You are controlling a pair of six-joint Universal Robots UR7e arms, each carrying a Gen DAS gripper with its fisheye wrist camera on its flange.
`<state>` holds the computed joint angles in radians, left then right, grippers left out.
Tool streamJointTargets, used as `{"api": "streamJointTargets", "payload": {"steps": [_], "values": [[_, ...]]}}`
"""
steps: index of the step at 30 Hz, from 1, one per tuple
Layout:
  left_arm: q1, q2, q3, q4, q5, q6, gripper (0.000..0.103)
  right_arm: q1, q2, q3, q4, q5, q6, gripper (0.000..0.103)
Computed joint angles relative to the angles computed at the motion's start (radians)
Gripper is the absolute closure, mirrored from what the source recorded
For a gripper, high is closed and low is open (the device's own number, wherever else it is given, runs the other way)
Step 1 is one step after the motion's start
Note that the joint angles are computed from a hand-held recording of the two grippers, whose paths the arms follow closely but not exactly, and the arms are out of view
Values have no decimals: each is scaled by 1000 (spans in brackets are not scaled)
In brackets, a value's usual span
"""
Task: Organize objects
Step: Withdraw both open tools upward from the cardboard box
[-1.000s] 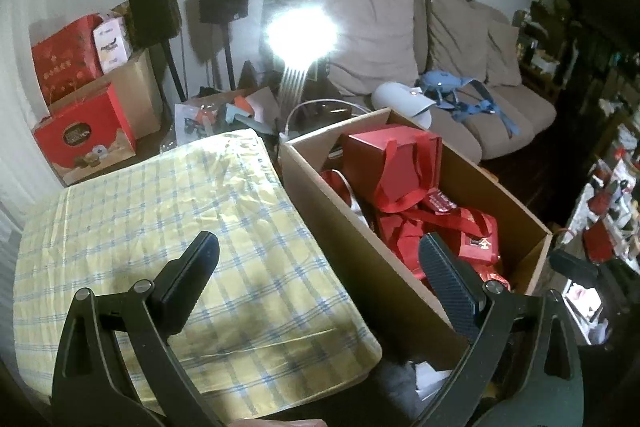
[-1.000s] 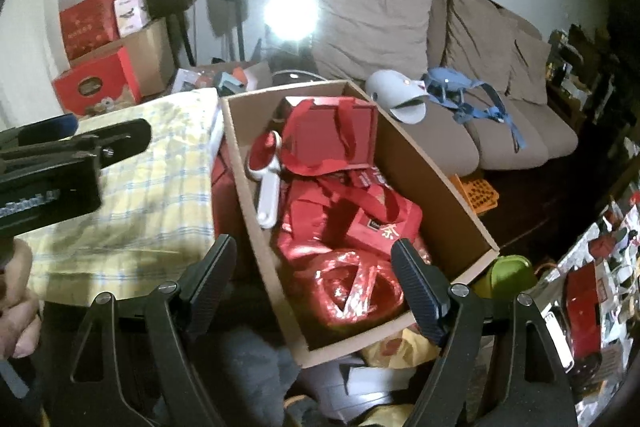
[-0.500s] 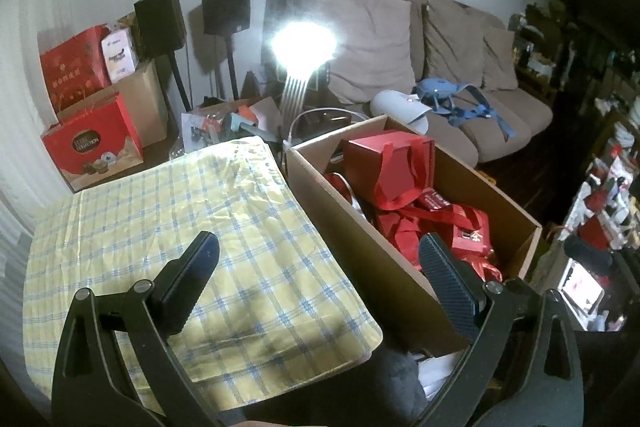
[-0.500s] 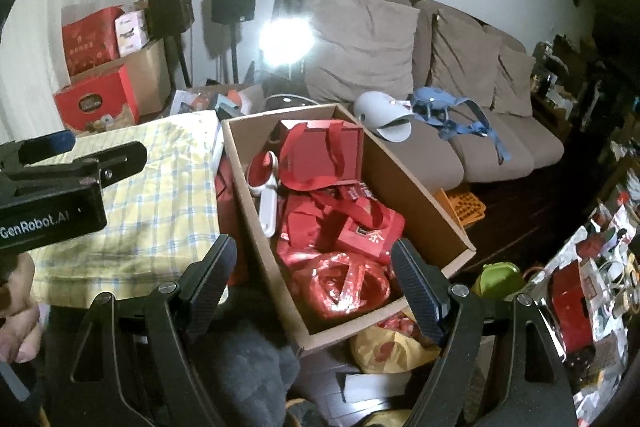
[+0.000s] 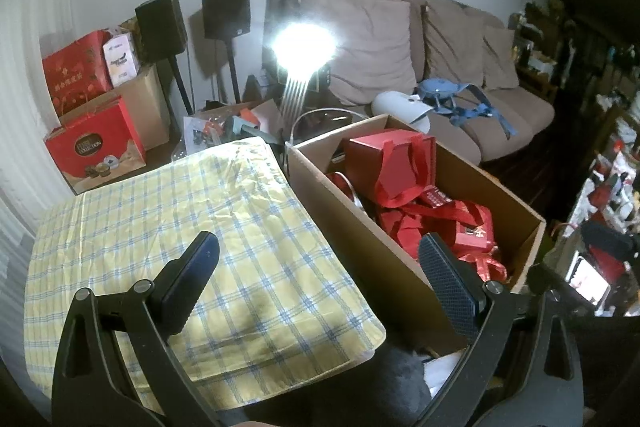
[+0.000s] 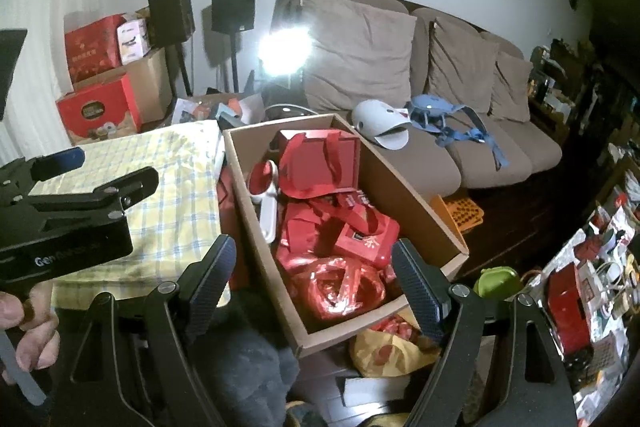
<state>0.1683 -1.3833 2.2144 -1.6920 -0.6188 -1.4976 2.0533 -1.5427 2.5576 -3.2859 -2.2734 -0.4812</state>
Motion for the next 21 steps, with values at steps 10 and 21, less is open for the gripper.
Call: {"api": "streamJointTargets", "payload": {"steps": [10, 21], "values": [[47, 39, 26, -100, -15, 81, 3, -53, 41, -12, -7, 1, -14, 21], [83, 55, 51, -217, -36, 160, 3, -91, 76, -20, -16, -10, -24, 21]]}}
